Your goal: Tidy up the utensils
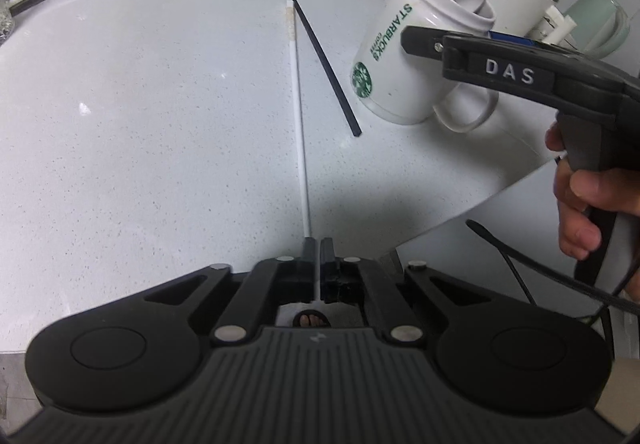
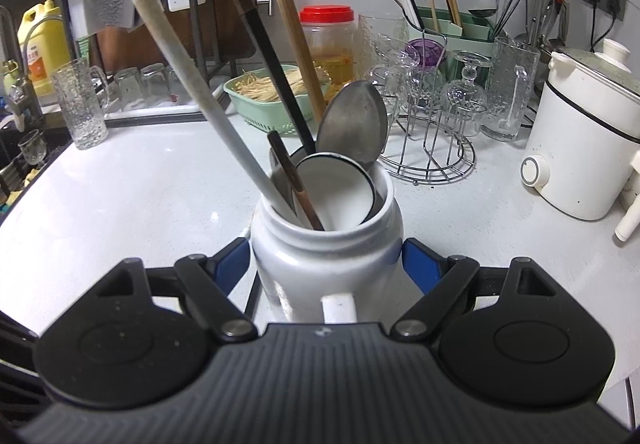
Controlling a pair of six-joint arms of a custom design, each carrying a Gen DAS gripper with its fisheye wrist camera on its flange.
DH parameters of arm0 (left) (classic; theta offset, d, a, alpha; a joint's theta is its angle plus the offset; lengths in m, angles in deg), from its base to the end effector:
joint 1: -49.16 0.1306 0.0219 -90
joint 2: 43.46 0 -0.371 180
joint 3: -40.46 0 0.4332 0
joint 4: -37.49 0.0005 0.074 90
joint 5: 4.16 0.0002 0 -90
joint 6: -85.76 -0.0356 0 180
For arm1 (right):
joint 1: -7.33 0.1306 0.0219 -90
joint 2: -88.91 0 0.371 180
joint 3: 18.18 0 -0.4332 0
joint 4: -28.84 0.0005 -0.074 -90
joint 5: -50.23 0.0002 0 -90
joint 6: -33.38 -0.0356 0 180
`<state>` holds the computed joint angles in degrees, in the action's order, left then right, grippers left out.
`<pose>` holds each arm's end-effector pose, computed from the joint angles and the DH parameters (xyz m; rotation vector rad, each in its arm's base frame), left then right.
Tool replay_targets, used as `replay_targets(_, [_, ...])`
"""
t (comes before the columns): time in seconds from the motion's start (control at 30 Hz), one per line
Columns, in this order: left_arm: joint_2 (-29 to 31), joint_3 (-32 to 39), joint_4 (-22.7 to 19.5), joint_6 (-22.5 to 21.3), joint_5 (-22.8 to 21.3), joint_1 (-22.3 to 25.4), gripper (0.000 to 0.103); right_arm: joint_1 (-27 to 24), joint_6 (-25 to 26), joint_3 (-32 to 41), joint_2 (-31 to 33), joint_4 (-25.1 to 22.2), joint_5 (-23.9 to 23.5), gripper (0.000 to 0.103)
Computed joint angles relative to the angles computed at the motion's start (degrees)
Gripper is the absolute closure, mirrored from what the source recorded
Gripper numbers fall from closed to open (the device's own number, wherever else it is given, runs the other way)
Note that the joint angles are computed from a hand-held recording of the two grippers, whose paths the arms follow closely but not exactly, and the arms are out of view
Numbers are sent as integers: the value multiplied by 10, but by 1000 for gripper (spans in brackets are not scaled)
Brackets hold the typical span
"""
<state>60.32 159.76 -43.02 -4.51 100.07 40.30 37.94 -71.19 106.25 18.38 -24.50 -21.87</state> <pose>0.5651 -0.0975 0.5084 0.2895 2.6860 -0.3810 0.5640 0.3204 0.5251 -0.1409 2.1998 0.0887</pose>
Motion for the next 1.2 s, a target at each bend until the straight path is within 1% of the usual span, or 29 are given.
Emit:
replay_targets(0.1, [8,4,15,13,-12,-1,100,-1,4,-4,-2,4,-5,17])
replay_targets(0.17, [20,15,23,22,-21,0,95,-2,3,-9,-5,9,-9,18])
replay_targets(0.27, [39,32,42,26,-31,1,81,-4,-2,-15,-9,16,-12,18])
replay_targets(0.3, [50,45,40,25,-36,1,74,-3,-4,-16,-10,18,-12,18])
replay_targets(0.33, [58,54,41,25,-39,1,71,-3,-5,-18,-11,20,-11,18])
replay_targets(0.4, [71,69,49,23,-40,1,68,-3,-5,-20,-11,24,-9,17])
replay_targets(0.57, [106,107,56,8,-52,-5,68,-2,-3,-28,-14,35,-10,13])
replay_targets(0.7, [140,149,51,5,-64,-11,69,0,0,-25,-11,33,-2,13])
replay_targets(0.8, [154,166,56,3,-74,-13,69,0,-5,-23,-11,31,-3,13])
replay_targets(0.9, [175,197,46,-6,-83,-15,69,-1,-13,-20,-9,30,-6,13])
replay_targets(0.97, [186,212,40,-11,-86,-16,73,-2,-18,-17,-7,30,-6,13])
replay_targets(1.0, [190,220,35,-14,-90,-18,79,-3,-20,-16,-6,30,-7,13])
replay_targets(1.03, [196,230,28,-18,-100,-20,89,-3,-21,-15,-6,31,-6,14])
replay_targets(1.07, [202,240,20,-22,-112,-22,94,-3,-21,-16,-6,32,-4,14])
replay_targets(1.1, [206,247,14,-24,-113,-22,97,-3,-21,-16,-6,33,-4,14])
replay_targets(1.2, [205,249,1,-21,-111,-20,97,-4,-24,-17,-6,37,-6,14])
